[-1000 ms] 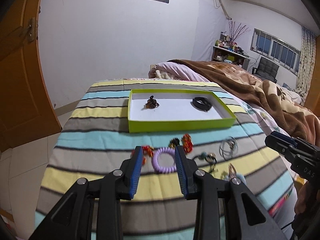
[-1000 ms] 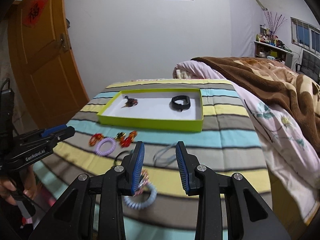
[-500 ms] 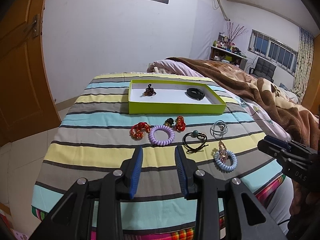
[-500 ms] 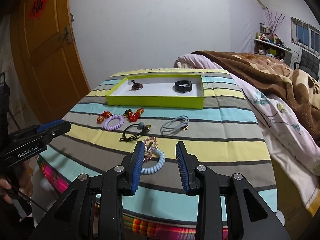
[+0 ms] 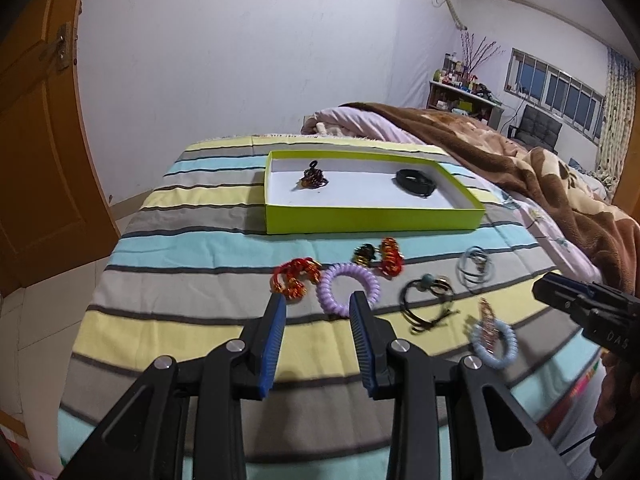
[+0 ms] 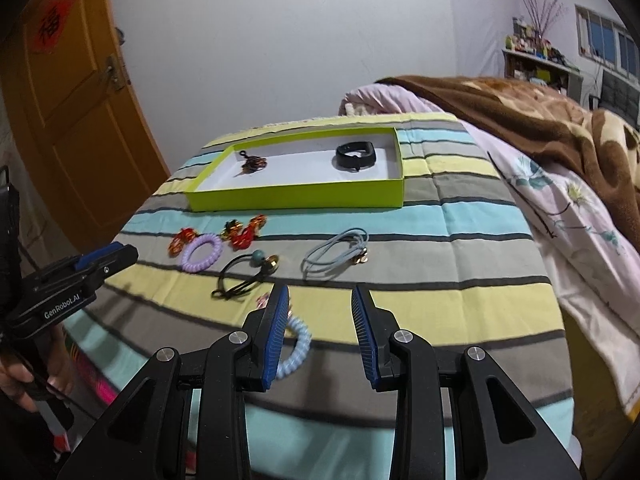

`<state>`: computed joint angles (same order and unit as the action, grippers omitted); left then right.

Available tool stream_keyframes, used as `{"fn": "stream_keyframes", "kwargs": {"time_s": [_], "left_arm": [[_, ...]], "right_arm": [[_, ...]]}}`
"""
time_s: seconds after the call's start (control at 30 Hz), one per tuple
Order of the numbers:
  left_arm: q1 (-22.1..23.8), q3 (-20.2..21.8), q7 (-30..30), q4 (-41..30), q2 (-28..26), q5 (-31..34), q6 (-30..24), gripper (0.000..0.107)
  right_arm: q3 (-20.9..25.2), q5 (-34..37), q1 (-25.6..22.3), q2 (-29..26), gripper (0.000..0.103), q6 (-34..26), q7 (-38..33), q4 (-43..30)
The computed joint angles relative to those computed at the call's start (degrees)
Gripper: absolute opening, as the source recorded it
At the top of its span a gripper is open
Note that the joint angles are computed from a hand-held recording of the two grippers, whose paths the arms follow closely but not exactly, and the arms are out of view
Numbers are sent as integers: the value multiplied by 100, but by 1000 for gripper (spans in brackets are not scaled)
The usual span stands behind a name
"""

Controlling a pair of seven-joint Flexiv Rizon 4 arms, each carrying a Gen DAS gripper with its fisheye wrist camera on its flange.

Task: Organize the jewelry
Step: 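Grasp the red beaded hair clip with the left tool while the right tool grasps the grey earphones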

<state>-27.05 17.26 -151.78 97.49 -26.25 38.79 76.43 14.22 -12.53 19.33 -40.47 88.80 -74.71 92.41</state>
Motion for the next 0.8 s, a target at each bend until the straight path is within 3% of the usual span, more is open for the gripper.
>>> {"fn": "stream_keyframes", "kwargs": {"time_s": [0.43, 0.67, 0.8], "left_arm": [[715, -418, 1387, -86, -541, -1428, 192, 34], [780, -482, 1983, -82, -694, -2185, 145, 34], [526, -201, 2001, -203, -765, -2250, -26, 30]], "right_arm": [[-128, 84, 128, -748, 34, -1022, 31, -1330], [-210, 214, 255, -964, 34, -1551, -88, -1766], [-366, 202, 362, -986, 31, -1612, -76, -1824]]}}
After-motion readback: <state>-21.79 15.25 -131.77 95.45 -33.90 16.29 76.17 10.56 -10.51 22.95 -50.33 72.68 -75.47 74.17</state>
